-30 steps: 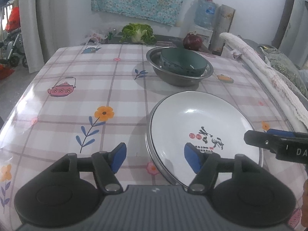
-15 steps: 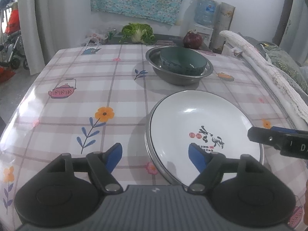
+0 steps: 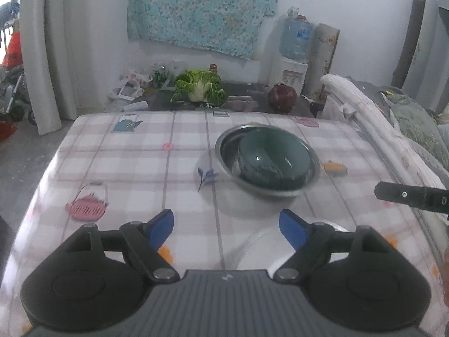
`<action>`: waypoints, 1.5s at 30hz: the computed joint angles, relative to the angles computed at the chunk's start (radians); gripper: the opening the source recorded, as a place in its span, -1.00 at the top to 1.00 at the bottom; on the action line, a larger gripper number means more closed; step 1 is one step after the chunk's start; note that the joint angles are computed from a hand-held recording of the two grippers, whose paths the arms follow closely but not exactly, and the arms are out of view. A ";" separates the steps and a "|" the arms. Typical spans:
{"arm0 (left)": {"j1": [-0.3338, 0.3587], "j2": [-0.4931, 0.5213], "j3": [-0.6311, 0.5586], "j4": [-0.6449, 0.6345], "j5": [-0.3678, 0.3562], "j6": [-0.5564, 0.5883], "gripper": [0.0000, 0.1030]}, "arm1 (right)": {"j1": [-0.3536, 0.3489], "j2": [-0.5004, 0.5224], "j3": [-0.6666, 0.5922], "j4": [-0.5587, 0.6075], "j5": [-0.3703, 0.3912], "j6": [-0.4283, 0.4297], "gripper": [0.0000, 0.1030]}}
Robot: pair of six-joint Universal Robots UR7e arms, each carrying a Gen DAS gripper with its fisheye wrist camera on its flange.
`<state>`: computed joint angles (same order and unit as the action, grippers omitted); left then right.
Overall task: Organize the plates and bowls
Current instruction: 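Move both open grippers toward the steel bowl holding the green bowl, then close both grippers on the rim of the steel bowl with green bowl, then lift and carry the nested steel and green bowls toward the plate stack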
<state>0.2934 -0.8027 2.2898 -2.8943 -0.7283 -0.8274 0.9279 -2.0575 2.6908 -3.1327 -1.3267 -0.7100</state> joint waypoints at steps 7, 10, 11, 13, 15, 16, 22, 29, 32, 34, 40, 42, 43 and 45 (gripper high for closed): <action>0.179 0.088 -0.133 -0.131 -0.036 0.129 -0.10 | 0.125 0.328 -0.232 -0.068 -0.134 0.124 -0.26; 0.244 0.121 -0.188 -0.170 -0.077 0.170 0.13 | 0.145 0.419 -0.318 -0.034 -0.146 0.151 -0.05; 0.265 0.132 -0.208 -0.170 -0.095 0.180 0.19 | 0.149 0.444 -0.340 -0.025 -0.148 0.157 0.02; 0.288 0.144 -0.233 -0.155 -0.115 0.184 0.35 | 0.157 0.490 -0.384 -0.001 -0.153 0.172 0.11; 0.307 0.159 -0.254 -0.152 -0.134 0.196 0.38 | 0.161 0.522 -0.412 0.015 -0.153 0.177 0.19; 0.314 0.165 -0.262 -0.148 -0.139 0.200 0.40 | 0.163 0.537 -0.427 0.029 -0.153 0.180 0.23; 0.333 0.190 -0.288 -0.134 -0.155 0.205 0.54 | 0.174 0.587 -0.468 0.089 -0.161 0.184 0.36; 0.356 0.216 -0.320 -0.126 -0.181 0.214 0.62 | 0.197 0.631 -0.496 0.123 -0.191 0.170 0.57; 0.363 0.223 -0.324 -0.141 -0.188 0.206 0.65 | 0.197 0.648 -0.513 0.138 -0.182 0.187 0.60; 0.365 0.225 -0.324 -0.151 -0.187 0.208 0.66 | 0.189 0.654 -0.523 0.151 -0.165 0.201 0.60; 0.376 0.232 -0.329 -0.180 -0.200 0.204 0.75 | 0.182 0.668 -0.543 0.167 -0.141 0.233 0.60; 0.380 0.232 -0.327 -0.197 -0.207 0.195 0.76 | 0.183 0.673 -0.548 0.169 -0.138 0.243 0.64; 0.381 0.232 -0.327 -0.201 -0.208 0.192 0.77 | 0.182 0.674 -0.551 0.176 -0.133 0.252 0.70; 0.381 0.233 -0.326 -0.203 -0.208 0.182 0.78 | 0.176 0.667 -0.554 0.207 -0.104 0.261 0.85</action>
